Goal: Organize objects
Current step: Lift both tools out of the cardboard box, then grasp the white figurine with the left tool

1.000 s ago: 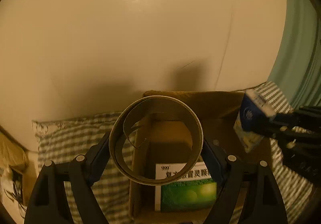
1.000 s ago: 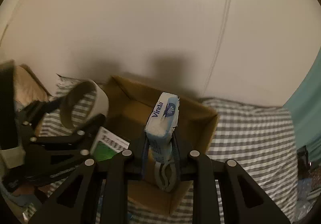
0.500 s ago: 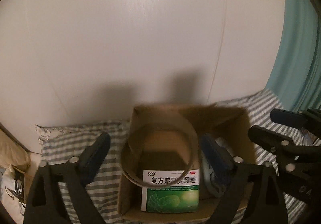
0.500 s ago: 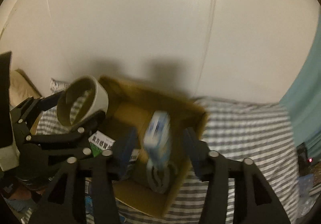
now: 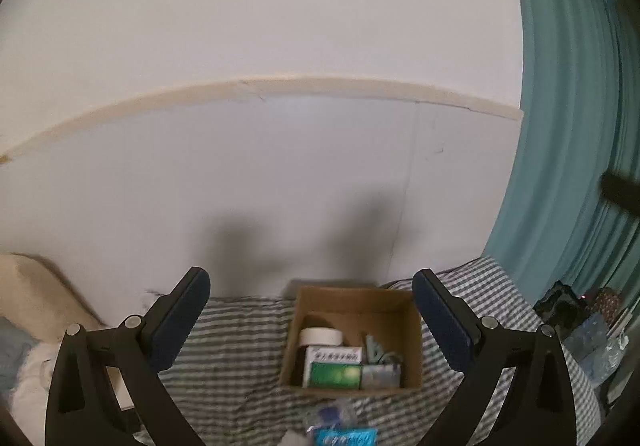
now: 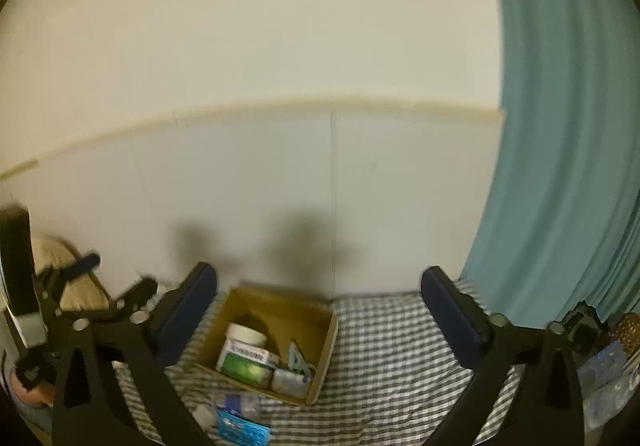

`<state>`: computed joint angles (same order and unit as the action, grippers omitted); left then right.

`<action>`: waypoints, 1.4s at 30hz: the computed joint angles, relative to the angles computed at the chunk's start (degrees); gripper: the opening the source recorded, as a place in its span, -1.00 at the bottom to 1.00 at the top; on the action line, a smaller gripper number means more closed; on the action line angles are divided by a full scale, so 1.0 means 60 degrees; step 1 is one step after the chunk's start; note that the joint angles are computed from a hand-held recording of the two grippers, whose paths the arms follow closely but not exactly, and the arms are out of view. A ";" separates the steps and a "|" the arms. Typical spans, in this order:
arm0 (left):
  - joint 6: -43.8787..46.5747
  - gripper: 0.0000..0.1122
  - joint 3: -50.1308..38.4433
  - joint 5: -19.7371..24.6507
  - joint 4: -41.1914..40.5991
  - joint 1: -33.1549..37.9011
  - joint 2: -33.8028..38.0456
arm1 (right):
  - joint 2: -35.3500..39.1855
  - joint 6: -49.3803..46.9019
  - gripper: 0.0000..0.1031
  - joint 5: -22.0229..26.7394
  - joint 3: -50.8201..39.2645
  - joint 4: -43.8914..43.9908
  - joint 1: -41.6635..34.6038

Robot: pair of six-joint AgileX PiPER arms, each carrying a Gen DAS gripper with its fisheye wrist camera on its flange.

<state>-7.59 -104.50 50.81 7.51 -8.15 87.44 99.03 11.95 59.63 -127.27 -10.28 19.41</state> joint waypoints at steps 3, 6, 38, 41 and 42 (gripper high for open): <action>0.0157 0.84 0.0528 0.0182 -0.0006 0.0235 -0.0892 | -0.1230 0.0361 0.99 0.0028 0.0750 -0.0493 0.0383; 0.0222 0.84 0.1384 0.0347 -0.0206 0.0574 -0.1971 | -0.2085 0.0631 0.99 0.0136 0.1481 -0.1216 0.0898; -0.6040 0.84 1.1173 -0.4279 0.4918 -0.0106 -0.2551 | -0.3181 0.4826 0.99 -0.3859 1.1802 -0.3297 0.3098; -0.6230 0.84 1.1252 -0.4951 0.4948 0.0143 -0.1651 | -0.2793 0.4713 0.99 -0.4425 1.1850 -0.3000 0.2795; -0.6725 0.84 1.1254 -0.5077 0.5379 0.0131 -0.1328 | -0.2517 0.4463 0.99 -0.4742 1.1839 -0.2725 0.2625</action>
<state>-47.95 -36.98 20.35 39.78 -7.36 79.48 83.92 38.73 31.17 -56.24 -26.63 35.16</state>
